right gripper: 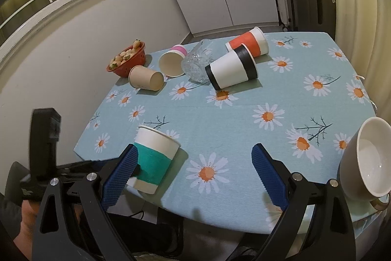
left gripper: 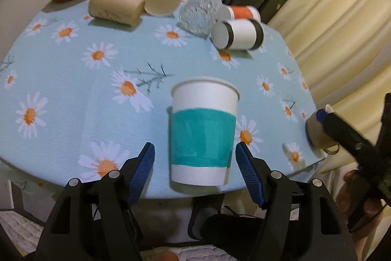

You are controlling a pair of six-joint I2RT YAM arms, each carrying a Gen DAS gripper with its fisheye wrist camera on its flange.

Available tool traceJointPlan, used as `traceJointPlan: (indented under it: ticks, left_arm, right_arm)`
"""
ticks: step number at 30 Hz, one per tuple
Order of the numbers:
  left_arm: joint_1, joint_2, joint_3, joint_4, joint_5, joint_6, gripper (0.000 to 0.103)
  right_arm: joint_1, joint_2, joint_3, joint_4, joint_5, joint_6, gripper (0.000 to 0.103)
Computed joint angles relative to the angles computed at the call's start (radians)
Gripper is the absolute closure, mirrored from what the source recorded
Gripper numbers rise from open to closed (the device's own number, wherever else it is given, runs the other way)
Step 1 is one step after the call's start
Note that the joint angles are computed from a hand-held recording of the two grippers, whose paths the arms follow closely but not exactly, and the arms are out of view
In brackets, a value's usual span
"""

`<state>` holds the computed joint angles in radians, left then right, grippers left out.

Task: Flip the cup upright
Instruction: 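Lift the teal-banded cup with the left tool and carry it toward the right tool, then close the right tool on the cup while the left tool releases it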

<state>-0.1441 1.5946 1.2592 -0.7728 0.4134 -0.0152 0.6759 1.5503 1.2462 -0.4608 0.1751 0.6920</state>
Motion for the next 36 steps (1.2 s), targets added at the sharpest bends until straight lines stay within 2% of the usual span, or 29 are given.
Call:
traceJointPlan:
  ticks: [9,14,19,25,29,34,36]
  left_arm:
    - [0.169,-0.095,-0.003,-0.074,0.117,0.087,0.036]
    - [0.267,-0.154,-0.070,-0.096,0.206,0.162,0.036]
    - [0.292,-0.204,-0.141,-0.060,0.238,0.209,0.036]
    - [0.298,-0.208,-0.164,-0.050,0.270,0.263,0.036]
    - [0.310,-0.197,-0.175,-0.048,0.280,0.279,0.036]
    - [0.325,-0.187,-0.181,-0.046,0.281,0.296,0.036]
    - [0.328,-0.183,-0.177,-0.044,0.281,0.301,0.036]
  right_arm:
    - [0.020,0.122,0.129,-0.069,-0.025,0.001,0.010]
    - [0.009,0.214,0.201,-0.073,-0.118,0.048,0.010]
    - [-0.018,0.326,0.288,-0.077,-0.238,0.113,0.010]
    - [-0.029,0.432,0.423,-0.150,-0.284,0.140,0.010]
    - [-0.046,0.468,0.447,-0.151,-0.337,0.178,0.011]
    - [-0.060,0.512,0.481,-0.177,-0.383,0.203,0.021]
    - [-0.060,0.532,0.511,-0.202,-0.392,0.194,0.030]
